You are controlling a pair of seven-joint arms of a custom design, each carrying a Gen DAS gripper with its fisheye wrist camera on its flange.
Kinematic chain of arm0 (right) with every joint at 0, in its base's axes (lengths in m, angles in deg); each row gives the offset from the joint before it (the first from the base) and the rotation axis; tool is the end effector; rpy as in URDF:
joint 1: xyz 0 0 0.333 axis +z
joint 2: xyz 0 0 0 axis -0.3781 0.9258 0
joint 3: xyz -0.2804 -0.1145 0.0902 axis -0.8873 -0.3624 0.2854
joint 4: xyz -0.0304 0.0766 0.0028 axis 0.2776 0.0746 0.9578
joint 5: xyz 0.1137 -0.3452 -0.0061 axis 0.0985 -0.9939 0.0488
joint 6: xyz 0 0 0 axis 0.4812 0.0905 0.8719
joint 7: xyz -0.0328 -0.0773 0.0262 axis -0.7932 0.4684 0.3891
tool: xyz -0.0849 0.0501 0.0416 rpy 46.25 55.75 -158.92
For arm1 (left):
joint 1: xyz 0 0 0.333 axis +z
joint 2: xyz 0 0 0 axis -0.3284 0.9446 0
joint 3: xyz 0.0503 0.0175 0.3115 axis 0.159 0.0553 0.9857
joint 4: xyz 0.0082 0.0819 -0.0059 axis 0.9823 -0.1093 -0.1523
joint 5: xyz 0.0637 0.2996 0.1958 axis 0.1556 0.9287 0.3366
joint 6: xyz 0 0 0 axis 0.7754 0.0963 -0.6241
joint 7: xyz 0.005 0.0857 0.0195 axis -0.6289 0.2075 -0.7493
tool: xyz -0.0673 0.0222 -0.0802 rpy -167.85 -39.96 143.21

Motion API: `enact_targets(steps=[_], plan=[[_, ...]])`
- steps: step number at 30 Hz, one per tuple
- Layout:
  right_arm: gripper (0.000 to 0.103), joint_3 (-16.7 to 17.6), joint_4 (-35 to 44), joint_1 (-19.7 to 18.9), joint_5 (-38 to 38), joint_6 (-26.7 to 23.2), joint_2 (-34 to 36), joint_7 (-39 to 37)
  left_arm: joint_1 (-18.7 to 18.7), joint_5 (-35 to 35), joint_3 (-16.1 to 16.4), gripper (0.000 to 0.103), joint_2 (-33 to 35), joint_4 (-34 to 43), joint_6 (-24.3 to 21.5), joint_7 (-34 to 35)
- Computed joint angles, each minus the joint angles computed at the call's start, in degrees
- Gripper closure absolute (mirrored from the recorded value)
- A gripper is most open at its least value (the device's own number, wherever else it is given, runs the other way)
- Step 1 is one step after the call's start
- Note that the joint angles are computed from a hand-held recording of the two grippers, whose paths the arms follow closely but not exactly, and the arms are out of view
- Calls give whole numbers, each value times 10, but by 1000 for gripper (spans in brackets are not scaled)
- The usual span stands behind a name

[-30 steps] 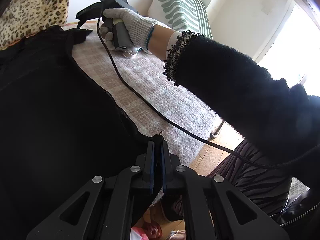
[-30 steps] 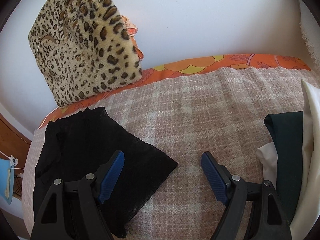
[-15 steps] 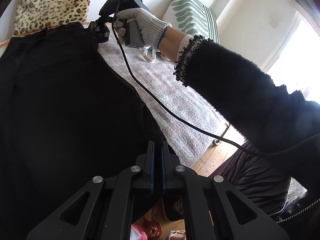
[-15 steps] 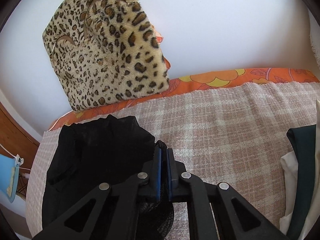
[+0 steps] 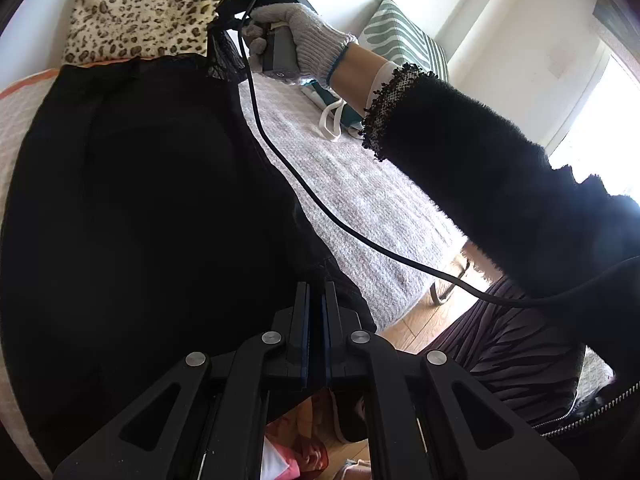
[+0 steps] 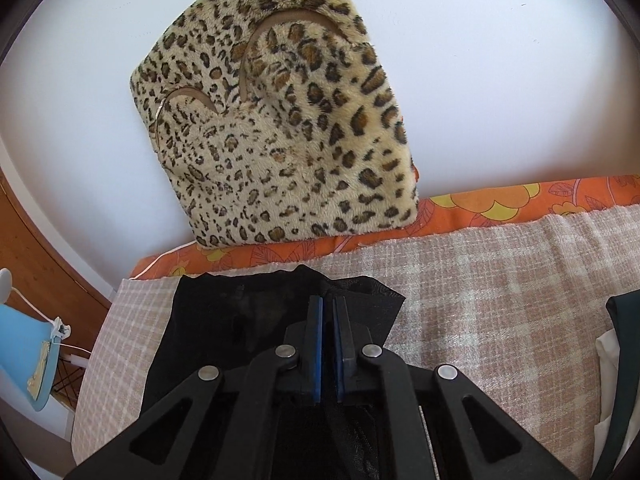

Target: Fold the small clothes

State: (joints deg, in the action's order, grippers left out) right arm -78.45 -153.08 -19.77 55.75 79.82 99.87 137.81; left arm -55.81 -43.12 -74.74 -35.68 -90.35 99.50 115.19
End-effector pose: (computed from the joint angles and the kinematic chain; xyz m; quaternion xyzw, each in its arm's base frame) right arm 0.6972 0.1250 0.5206 -0.7400 0.5206 -0.0231 0.4251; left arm 0.2821 -0.2802 0.4835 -0.6096 0.6709 -0.4200 0.0435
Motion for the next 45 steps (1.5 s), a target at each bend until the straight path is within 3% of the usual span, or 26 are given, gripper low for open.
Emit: enact_targets(steps=[15,25,29,35,45], plan=[[101,16,21,51,-20,8,-2,26,43,29,-41,99,-78,-55,-22,-47],[101,23,24,86,-56,21,9,46,53,39,-49,99,-121,-86,-40,-86],[101,27,29,93,-62,20,15,46,58,43,-72,99,-152,-103,-55,-116],[101,28,35,105,-80,18,23,53,56,56,-64,99,-160,-104,-64,-126],[101,32,31,118,-91,25,26,55,63,70,-83,99,-165,-93,-94,-149]])
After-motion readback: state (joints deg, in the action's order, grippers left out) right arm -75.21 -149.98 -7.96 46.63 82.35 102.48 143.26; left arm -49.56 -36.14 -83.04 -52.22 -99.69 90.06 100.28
